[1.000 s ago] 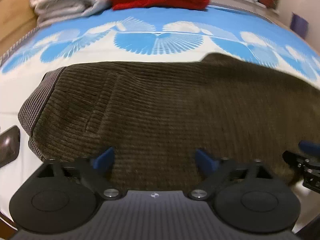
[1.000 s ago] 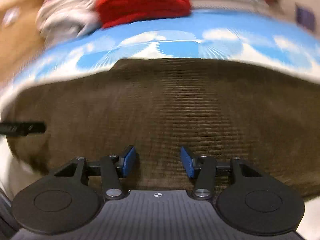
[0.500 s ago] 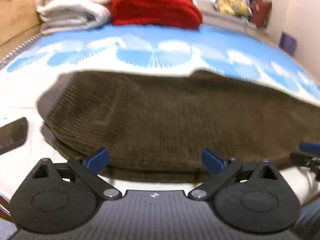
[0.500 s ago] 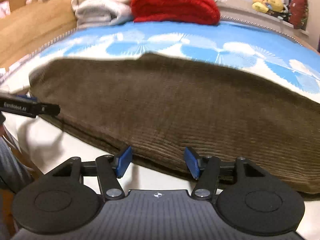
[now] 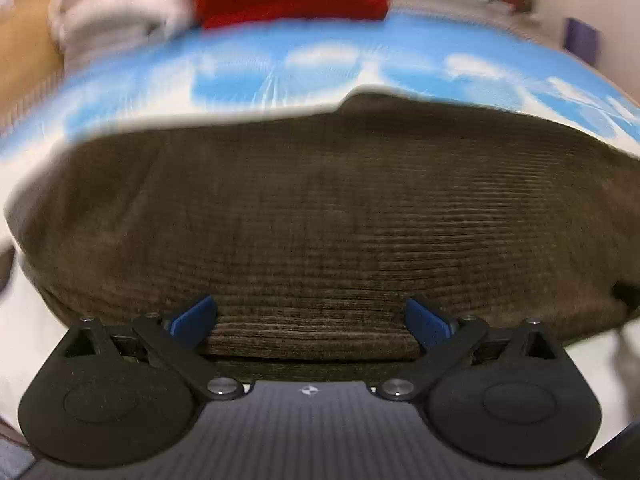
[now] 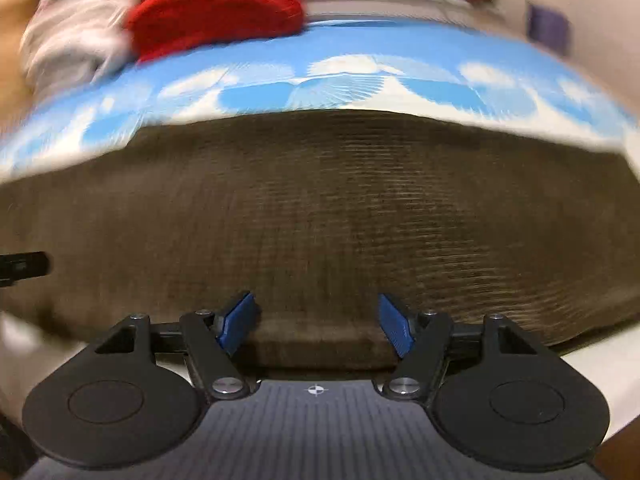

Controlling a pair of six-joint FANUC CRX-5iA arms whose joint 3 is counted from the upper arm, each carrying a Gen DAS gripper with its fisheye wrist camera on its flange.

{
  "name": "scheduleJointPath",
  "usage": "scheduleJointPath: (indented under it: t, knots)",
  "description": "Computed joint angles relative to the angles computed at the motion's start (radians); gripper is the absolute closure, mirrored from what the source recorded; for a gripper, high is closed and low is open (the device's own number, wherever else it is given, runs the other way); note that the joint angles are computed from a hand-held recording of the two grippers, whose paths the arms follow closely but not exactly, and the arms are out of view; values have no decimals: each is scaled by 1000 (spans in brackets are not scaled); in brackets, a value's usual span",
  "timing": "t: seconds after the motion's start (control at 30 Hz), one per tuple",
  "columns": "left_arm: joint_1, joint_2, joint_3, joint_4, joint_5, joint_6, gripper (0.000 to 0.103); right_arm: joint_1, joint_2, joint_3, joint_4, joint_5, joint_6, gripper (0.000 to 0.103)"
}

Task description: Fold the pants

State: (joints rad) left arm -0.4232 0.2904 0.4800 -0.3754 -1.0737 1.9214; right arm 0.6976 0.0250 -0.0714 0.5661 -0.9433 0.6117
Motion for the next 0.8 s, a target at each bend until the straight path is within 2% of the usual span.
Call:
scheduleJointPath:
  t: [0.07, 0.13, 0.23, 0.33, 0.37, 0.43, 0.5, 0.67, 0.73, 0.8]
  knots:
    - [-32, -16, -12, -64, 3, 7, 0, 19, -41, -54, 40, 21, 6, 32]
    - [-29, -14, -1, -47, -15, 10, 0, 28, -72, -81, 47, 27, 3, 31]
    - [-5, -14, 16, 17, -49, 9, 0, 5, -96, -65, -21, 26, 15, 31]
    - [10, -52, -7, 51, -40, 33, 0, -32, -158, -98, 37, 45, -133, 30]
    - [14, -61, -10, 51, -32, 47, 0, -56, -187, -131, 92, 67, -230, 24]
    - [15, -70, -4, 44, -27, 77, 0, -121, -227, -178, 195, 75, -440, 16]
    - [17, -68, 18, 46, -42, 101, 0, -203, -262, -214, 251, 55, -630, 16]
    - [29, -55, 47, 108, -63, 124, 0, -427, -288, -230, 170, -32, -811, 18]
    - [18, -57, 48, 108, -67, 129, 0, -513, -304, -247, 97, 4, -829, 20]
    - [6, -49, 58, 107, -72, 119, 0, -594, -332, -280, 3, 101, -818, 22]
